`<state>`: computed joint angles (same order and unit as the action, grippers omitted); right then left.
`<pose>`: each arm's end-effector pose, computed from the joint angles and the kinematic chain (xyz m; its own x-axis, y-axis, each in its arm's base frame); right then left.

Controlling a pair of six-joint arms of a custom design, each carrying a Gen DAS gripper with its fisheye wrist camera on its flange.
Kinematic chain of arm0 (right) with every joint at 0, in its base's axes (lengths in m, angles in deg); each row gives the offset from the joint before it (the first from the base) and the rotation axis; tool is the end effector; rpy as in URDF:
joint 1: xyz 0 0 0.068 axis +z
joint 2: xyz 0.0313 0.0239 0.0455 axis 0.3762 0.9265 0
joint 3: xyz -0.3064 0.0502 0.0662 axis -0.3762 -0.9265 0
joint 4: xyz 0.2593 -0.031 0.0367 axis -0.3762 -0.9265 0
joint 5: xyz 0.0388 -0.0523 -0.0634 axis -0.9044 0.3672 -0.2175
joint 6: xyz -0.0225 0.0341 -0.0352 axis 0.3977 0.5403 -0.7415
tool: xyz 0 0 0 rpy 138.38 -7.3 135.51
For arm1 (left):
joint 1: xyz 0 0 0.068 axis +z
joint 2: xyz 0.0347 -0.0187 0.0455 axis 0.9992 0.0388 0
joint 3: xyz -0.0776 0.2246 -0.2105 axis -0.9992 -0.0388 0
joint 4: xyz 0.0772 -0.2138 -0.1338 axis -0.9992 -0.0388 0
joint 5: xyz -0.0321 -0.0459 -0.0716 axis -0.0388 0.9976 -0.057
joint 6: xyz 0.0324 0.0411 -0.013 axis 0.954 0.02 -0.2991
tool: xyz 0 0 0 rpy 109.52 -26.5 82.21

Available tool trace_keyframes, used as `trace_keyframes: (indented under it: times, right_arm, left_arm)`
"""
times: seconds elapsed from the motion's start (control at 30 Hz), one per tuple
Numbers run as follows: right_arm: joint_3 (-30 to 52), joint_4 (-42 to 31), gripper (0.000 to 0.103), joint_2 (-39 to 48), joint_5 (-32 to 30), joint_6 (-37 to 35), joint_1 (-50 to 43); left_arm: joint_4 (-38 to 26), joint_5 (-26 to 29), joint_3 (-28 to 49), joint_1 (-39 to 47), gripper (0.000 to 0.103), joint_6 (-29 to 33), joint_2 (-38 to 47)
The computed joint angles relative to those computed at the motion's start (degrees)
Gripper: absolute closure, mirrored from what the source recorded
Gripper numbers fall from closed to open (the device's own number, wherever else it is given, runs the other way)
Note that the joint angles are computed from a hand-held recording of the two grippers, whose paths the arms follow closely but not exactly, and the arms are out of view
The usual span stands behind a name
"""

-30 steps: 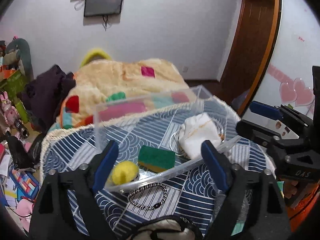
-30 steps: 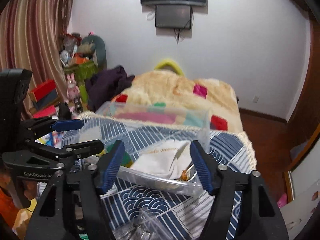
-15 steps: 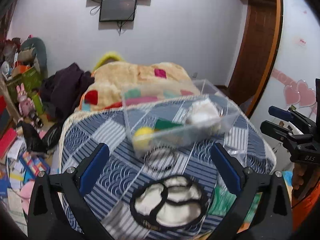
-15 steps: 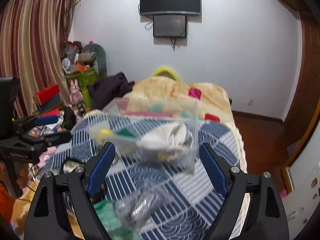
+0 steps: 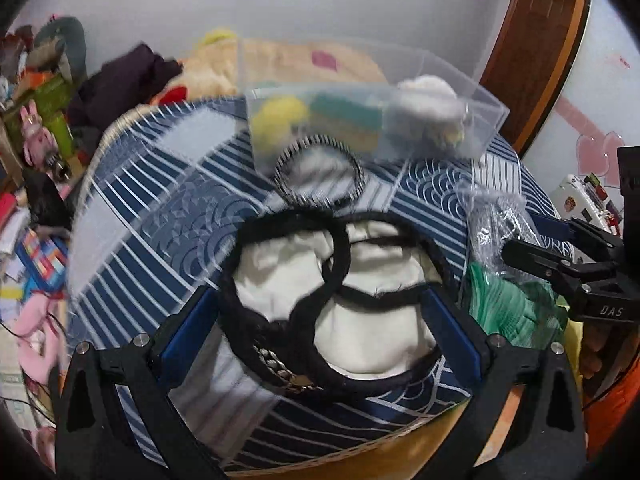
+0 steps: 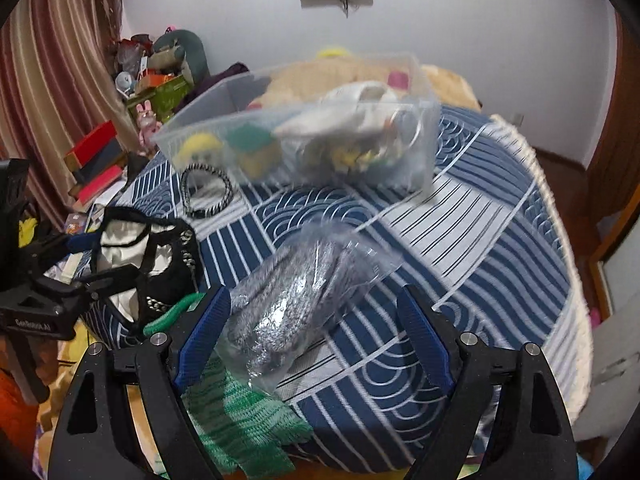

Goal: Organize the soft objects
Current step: 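Grasp the white bag's black straps with the left tool while the right tool grasps the plastic sock bag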

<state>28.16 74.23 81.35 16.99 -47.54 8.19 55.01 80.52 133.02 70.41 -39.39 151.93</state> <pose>0.2745 -0.0532 0.1543 -0.7719 -0.0962 -0.6285 -0.2407 0.9591 0.1489 0.3350 -0.1099 0.1250 -0.7839 0.0991 -0.6129 0.2717 0.9424 -0.1951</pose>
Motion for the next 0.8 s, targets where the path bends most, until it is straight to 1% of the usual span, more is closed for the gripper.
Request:
trace_keyframes:
  times: [0.03,0.07,0.13,0.2,0.27,0.3,0.37,0.4,0.47,0.5,0.53,0.57,0.63,0.7,0.8]
  right_arm:
    - [-0.1,-0.1,0.029,0.1,-0.1,-0.3,0.0]
    - [0.0,-0.4,0.033,0.2,-0.5,-0.8,0.0]
    - [-0.3,-0.8,0.050,-0.2,-0.9,-1.8,0.0]
    - [-1.2,0.2,0.058,-1.1,-0.6,-2.4,0.2]
    - [-2.3,1.4,0.064,-2.3,0.0,-2.9,0.1]
    - [-2.5,1.5,0.068,-2.7,-0.2,-3.2,0.0]
    - [-3.1,2.0,0.074,-3.7,-0.3,-3.4,-0.4]
    - [-3.2,2.1,0.077,-4.2,-0.4,-3.5,-0.7]
    - [-3.6,2.4,0.077,-5.2,-0.8,-3.5,-1.3]
    - [-3.6,2.4,0.078,-5.5,-0.8,-3.2,-1.3]
    - [-3.6,2.2,0.078,-6.2,-1.2,-3.2,-1.9]
    - [-3.5,2.0,0.078,-6.6,-1.5,-3.1,-2.3]
    - [-3.2,1.6,0.078,-7.8,-2.1,-2.7,-2.8]
    - [-2.7,1.0,0.078,-9.1,-2.8,-2.1,-3.2]
    - [-1.9,0.8,0.078,-10.7,-3.8,-1.1,-3.8]
  left_arm:
    - [0.2,0.3,0.3,-0.2,0.001,-0.4,0.8]
    - [0.7,0.4,0.3,-0.4,0.001,-0.7,1.4]
    - [2.5,0.1,0.4,-1.1,0.001,-1.3,2.5]
    - [4.7,-0.7,-0.3,-1.8,0.003,-1.6,2.6]
    - [6.2,-0.1,-0.7,-2.2,0.023,-1.3,2.5]
    - [6.3,-0.4,-0.8,-2.5,0.026,-0.8,2.4]
    - [6.6,0.0,-1.0,-2.6,0.046,0.0,2.1]
    - [6.5,0.7,-1.1,-2.4,0.050,0.1,1.9]
    - [7.1,0.4,-1.7,-2.3,0.065,0.6,1.3]
    - [7.4,0.2,-1.9,-2.4,0.069,0.7,1.0]
    - [7.5,0.7,-2.3,-2.2,0.078,0.8,0.4]
    - [7.5,1.1,-2.5,-1.9,0.084,0.8,-0.1]
    - [7.5,1.2,-3.1,-1.6,0.089,1.1,-1.4]
    - [7.8,0.6,-3.7,-1.4,0.089,1.4,-3.1]
    - [7.8,1.0,-4.3,-0.6,0.090,1.4,-5.6]
